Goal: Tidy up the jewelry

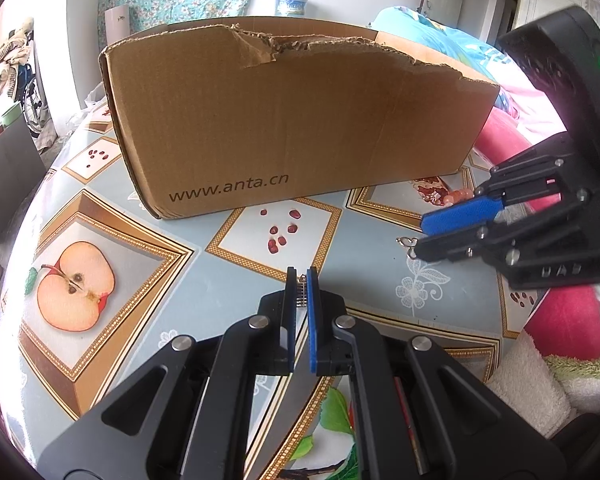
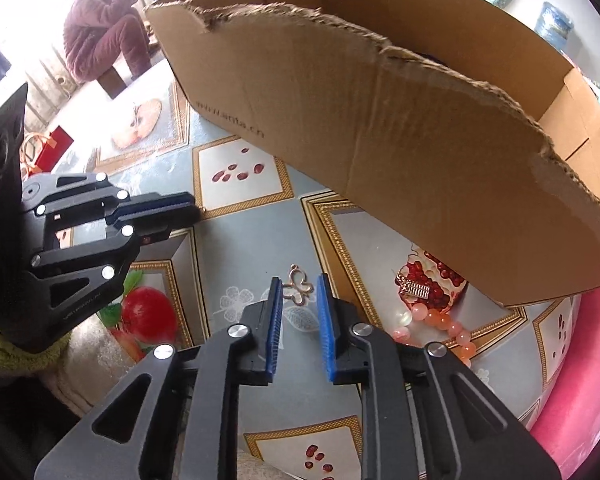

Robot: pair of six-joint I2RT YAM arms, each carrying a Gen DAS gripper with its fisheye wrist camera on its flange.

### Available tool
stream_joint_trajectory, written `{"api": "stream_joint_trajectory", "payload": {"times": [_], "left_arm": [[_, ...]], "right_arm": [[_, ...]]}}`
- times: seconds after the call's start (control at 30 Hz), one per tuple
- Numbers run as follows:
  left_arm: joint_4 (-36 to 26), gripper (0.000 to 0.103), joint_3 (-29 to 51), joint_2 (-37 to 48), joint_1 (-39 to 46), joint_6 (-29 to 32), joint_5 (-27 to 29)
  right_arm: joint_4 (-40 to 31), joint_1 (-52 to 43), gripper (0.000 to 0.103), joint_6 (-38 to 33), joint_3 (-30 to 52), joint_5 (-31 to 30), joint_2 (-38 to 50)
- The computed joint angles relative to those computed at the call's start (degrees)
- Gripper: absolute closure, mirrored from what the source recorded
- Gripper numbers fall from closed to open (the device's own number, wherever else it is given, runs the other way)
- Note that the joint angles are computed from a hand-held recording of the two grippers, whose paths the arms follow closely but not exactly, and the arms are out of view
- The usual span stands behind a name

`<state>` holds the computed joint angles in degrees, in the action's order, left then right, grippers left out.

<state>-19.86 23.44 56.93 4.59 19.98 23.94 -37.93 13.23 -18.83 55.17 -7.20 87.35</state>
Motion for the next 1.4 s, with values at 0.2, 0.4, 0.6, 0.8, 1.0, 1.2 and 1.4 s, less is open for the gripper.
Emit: {"api": "stream_joint_trajectory", "payload": {"times": [0.2,0.4,0.6,0.8,1.0,1.2,1.4], "left_arm": [[-0.07,0.099,0.08,0.21,0.33,0.33,0.32],[-0.35,0.099,0.15,0.2,0.86,0.65,0.78],[-0.35,0.099,0.24,0.43,1.34,0.78,1.34],[-0.51,0.099,0.29,0.47,1.64,1.1,1.54],[-0.49,0.099,0.24,0.39,1.59,0.97,1.51],[-0.6,0.099,0.28,0.44,1.91,1.06,1.8],[-0.62,0.099,0.27,0.43,1.88,1.03,1.81]], "right_arm": [[3.63,-0.04,0.083,2.78,0.38,0.74,2.31],[5.16,-0.16,0.083,4.98,1.24,0.28,4.13],[5.92,-0.84,0.07,9.91,1.05,-2.19,4.47],[13.08,4.56,0.07,14.53,-3.63,3.79,2.22],[15.13,5.13,0.081,15.23,-5.57,3.21,0.91],[15.49,4.2,0.088,15.85,-6.03,1.78,0.36],[13.96,0.4,0.088,13.86,-6.11,-1.55,-0.7]]}}
